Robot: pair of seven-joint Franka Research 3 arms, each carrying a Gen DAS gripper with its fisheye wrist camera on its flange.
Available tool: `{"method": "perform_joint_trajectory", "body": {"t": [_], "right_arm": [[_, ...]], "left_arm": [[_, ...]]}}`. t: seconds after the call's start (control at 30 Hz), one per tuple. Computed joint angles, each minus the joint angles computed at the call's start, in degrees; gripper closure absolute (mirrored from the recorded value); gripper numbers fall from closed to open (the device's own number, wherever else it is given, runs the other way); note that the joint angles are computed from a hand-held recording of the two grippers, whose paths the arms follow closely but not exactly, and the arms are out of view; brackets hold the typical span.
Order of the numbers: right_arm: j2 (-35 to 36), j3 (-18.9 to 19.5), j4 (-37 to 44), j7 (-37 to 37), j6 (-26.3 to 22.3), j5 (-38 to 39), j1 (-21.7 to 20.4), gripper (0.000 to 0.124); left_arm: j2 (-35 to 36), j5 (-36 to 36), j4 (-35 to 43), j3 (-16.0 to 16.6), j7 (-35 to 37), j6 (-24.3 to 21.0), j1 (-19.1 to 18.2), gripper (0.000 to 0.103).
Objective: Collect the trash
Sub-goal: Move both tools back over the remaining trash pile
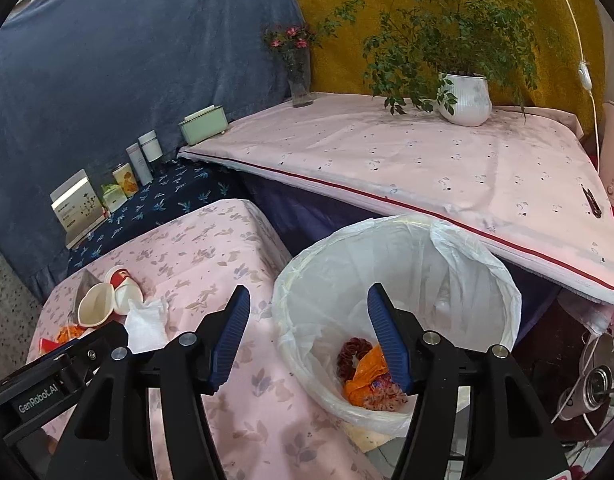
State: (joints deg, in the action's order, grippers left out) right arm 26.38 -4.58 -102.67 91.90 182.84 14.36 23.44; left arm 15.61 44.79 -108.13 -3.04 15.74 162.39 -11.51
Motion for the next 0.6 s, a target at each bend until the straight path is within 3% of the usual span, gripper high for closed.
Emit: {"method": "perform_joint_trajectory", "body": {"t": [0.27,0.43,0.6], "right_arm": [[0.0,1.3,0.3,-0.9,-1.1,-1.0,1.6,0.064],[0.3,4.4,0.8,-2.2,-2.1,-0.7,0.5,0.064],[1.0,3.0,1.6,-1.5,-3.0,-1.9,3.4,0.064]], "left_arm": [[-5.4,5.6,-7.0,1.6,-7.7,0.0,2.1,0.023],[-8.4,8.8,-10.9,1.1,-11.9,-0.8,4.9,0.023],[-11.5,11.4,-14.9,0.3,-15.3,-2.8,7.9,0.022]]}}
